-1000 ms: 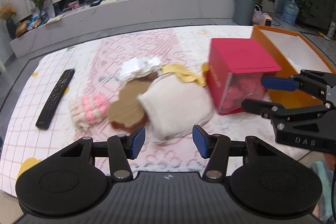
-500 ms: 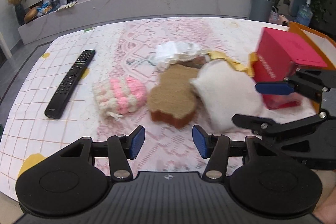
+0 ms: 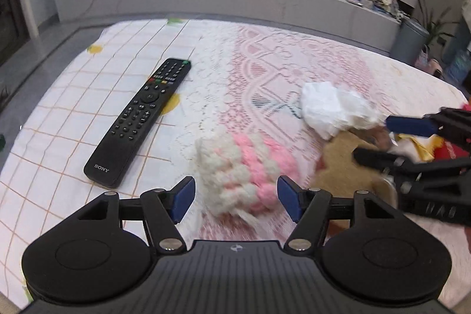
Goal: Organize soft objects
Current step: 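Close the left gripper on the pink-white crocheted piece while the right grips the white tissue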
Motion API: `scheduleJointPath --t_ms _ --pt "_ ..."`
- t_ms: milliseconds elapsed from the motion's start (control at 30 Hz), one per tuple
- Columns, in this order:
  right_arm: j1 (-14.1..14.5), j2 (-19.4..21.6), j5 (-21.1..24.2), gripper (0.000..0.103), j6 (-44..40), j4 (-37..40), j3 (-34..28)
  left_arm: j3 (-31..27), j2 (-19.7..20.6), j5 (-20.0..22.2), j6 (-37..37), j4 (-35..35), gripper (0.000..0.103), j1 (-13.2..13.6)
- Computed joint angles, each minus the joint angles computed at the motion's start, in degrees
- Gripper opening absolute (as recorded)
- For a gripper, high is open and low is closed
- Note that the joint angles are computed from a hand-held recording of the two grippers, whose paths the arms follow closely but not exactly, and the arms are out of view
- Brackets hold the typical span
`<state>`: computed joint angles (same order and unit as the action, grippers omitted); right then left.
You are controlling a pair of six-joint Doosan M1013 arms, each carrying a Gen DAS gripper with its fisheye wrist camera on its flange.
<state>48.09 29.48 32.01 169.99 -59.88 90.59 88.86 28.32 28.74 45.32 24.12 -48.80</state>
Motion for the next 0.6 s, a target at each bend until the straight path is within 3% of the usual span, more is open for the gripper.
scheduleJointPath --t_ms 67,200,300,433,533,600 --pt "-0.6 0.67 1.63 0.063 0.72 -0.32 -1.14 -0.76 0.67 0.4 -0.36 -0.3 0.075 0.33" --pt "-1.66 1.84 4.96 0.081 1.94 -1.09 -3.14 -1.98 1.71 -0.49 0.37 -3.57 0.082 1.11" --pt "-3.43 3.46 7.08 0.081 -2.61 7.42 -6.23 -3.38 2.64 0.45 0.66 -5.67 0.082 1.42" --pt "-5.75 4.96 5.78 0.079 -9.57 19.69 -8.4 -5.48 3.98 3.7 3.56 -8.77 0.084 1.47" --pt "-6.12 6.01 6.2 0.076 -11.96 22.15 -9.63 -6.32 4.46 5.3 2.99 -7.39 0.084 1.17" --pt "-6.33 6.42 6.18 0.067 -13.97 24.58 -10.12 -7.03 4.84 6.78 2.93 -7.59 0.082 1.1"
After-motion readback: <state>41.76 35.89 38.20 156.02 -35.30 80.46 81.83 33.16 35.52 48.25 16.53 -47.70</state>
